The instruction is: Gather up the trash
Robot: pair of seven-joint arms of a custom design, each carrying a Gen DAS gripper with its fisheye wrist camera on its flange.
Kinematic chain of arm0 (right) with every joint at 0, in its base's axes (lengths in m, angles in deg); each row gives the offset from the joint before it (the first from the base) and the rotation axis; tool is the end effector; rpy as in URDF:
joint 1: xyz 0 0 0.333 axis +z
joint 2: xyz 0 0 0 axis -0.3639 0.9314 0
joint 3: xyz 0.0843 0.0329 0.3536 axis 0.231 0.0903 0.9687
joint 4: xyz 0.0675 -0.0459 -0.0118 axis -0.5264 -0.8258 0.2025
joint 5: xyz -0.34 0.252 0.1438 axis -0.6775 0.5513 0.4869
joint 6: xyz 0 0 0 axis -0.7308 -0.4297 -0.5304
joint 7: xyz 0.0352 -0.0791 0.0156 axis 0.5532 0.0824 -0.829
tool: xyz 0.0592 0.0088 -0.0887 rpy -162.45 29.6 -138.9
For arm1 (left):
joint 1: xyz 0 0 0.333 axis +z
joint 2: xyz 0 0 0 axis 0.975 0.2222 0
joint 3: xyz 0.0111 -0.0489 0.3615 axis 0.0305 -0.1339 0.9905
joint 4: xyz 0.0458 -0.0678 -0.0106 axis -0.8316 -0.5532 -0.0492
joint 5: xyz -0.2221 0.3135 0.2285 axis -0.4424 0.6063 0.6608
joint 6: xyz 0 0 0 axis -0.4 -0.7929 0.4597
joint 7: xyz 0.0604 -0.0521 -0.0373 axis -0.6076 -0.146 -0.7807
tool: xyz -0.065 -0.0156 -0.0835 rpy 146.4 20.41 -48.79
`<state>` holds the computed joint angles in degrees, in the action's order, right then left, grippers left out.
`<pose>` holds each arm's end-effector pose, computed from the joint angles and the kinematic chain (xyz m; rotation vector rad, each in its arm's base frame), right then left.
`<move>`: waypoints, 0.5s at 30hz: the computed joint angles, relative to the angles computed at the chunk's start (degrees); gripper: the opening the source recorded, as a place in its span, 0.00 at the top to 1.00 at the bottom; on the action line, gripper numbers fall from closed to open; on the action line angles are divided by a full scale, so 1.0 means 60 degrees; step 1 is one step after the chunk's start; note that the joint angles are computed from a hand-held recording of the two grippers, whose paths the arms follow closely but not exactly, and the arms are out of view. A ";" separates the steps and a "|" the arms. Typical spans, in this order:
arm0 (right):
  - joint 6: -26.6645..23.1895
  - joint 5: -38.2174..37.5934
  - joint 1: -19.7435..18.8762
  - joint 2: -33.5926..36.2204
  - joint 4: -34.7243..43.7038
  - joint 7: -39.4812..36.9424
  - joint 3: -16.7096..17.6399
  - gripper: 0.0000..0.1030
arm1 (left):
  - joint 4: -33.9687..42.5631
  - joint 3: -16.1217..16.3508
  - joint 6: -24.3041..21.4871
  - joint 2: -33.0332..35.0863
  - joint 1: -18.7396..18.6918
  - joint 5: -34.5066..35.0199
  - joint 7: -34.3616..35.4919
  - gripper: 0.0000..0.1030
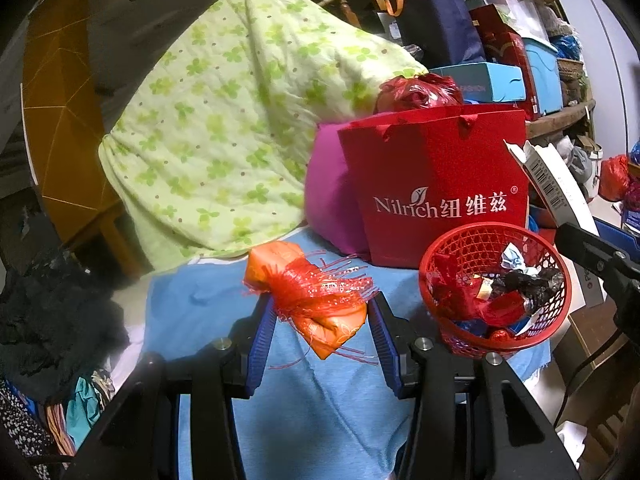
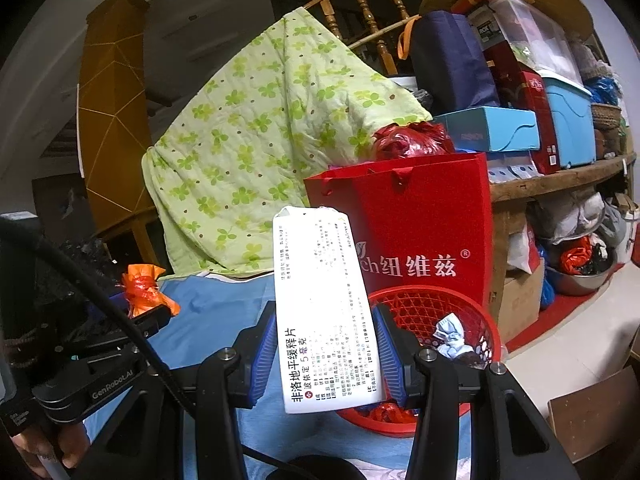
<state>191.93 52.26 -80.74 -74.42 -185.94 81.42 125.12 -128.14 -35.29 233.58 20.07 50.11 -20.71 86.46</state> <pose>0.4904 0.3579 0.6156 -0.8123 1.8826 -1.1978 0.6437 -0.5109 0.6577 -0.6314 2.1310 -1.1156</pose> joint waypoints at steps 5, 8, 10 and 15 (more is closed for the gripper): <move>-0.0006 -0.0023 0.0158 -0.0052 -0.0210 0.0122 -0.0102 0.52 | 0.0028 -0.0041 -0.0058 0.0042 -0.0071 0.0019 0.0094 0.52; -0.0021 -0.0084 0.0254 -0.0064 -0.0340 0.0224 -0.0164 0.52 | 0.0001 -0.0028 -0.0058 0.0038 -0.0131 0.0063 0.0112 0.52; -0.0017 -0.0139 0.0318 -0.0057 -0.0416 0.0299 -0.0198 0.52 | 0.0007 -0.0042 -0.0071 0.0047 -0.0160 0.0073 0.0153 0.52; -0.0017 -0.0293 0.0472 -0.0049 -0.0600 0.0532 -0.0268 0.52 | -0.0013 -0.0042 -0.0080 0.0047 -0.0251 0.0139 0.0198 0.52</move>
<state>191.83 50.50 -77.91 -74.71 -189.54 84.61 123.51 -128.22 -35.55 233.10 20.35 48.60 -19.88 87.65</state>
